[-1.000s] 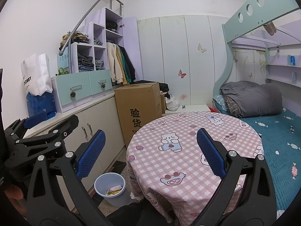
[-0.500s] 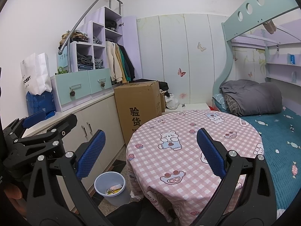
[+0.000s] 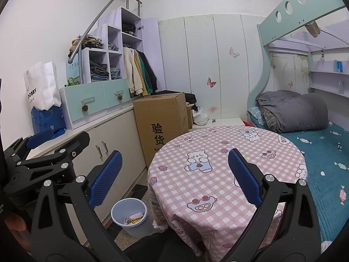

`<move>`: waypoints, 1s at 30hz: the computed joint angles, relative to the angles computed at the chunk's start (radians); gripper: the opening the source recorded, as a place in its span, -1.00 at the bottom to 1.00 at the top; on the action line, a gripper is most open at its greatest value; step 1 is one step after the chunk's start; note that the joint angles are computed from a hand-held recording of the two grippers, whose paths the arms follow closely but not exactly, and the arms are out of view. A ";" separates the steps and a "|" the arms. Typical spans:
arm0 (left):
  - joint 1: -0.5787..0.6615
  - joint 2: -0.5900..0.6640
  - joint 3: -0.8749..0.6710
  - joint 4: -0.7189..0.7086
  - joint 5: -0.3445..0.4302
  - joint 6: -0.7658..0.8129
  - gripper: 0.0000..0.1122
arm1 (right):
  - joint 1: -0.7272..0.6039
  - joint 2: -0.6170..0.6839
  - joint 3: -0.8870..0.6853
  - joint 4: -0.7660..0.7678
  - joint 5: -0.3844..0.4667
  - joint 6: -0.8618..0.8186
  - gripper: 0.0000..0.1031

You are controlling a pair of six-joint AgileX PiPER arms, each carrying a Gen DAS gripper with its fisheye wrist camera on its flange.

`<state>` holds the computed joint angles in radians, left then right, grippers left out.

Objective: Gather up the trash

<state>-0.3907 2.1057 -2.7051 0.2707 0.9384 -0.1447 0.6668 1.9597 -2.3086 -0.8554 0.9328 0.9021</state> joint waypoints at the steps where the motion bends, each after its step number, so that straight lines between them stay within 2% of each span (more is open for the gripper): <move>1: 0.000 0.000 0.000 0.000 0.000 0.000 0.72 | 0.000 0.001 -0.003 -0.001 0.002 -0.001 0.85; 30: 0.004 0.017 -0.038 -0.010 0.021 0.011 0.72 | 0.011 0.012 -0.018 0.000 0.013 -0.003 0.85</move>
